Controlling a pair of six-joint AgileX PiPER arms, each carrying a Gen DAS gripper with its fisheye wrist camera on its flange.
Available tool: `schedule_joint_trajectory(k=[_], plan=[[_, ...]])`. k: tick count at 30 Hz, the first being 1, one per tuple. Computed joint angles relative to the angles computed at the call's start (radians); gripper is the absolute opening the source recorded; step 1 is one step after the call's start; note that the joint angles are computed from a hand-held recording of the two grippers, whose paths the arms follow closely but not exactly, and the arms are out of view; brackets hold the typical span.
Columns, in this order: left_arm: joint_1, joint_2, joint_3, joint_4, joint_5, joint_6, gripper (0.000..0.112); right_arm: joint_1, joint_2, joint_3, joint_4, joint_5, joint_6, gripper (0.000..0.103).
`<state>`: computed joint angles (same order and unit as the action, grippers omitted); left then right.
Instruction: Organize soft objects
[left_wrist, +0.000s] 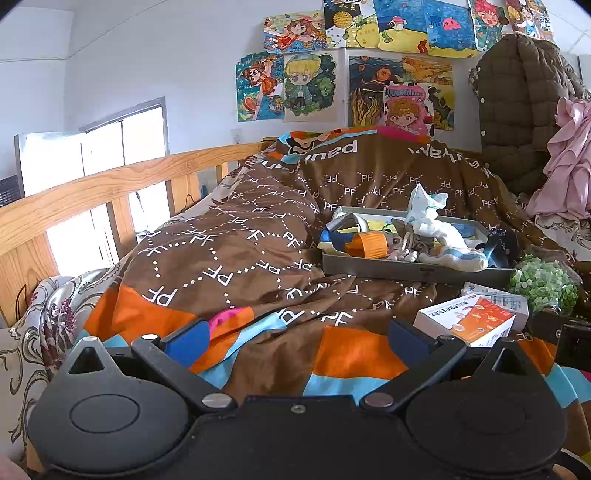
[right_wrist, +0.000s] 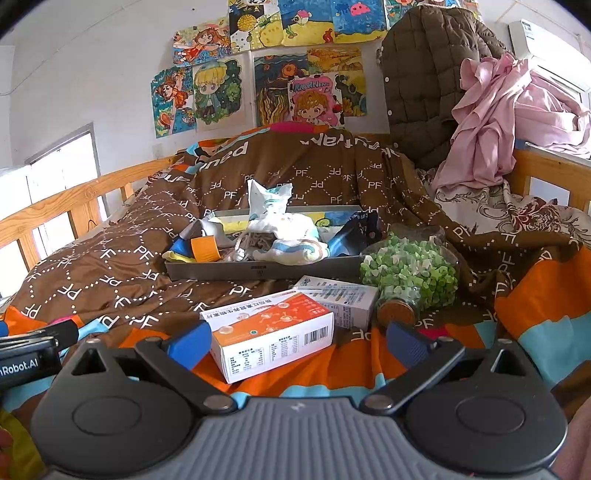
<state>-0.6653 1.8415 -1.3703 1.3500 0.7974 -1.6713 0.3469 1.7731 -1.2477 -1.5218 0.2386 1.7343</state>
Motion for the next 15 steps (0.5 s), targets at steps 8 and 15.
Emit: schedule_joint_trajectory(k=[8, 15], plan=[[0.006, -0.003, 0.003, -0.01, -0.012, 0.01, 0.102, -0.001, 0.0, 0.0, 0.003, -0.001, -0.003, 0.103], [0.014, -0.006, 0.0, -0.057, -0.003, 0.054, 0.102, 0.0, 0.0, 0.002, 0.007, -0.002, -0.004, 0.103]])
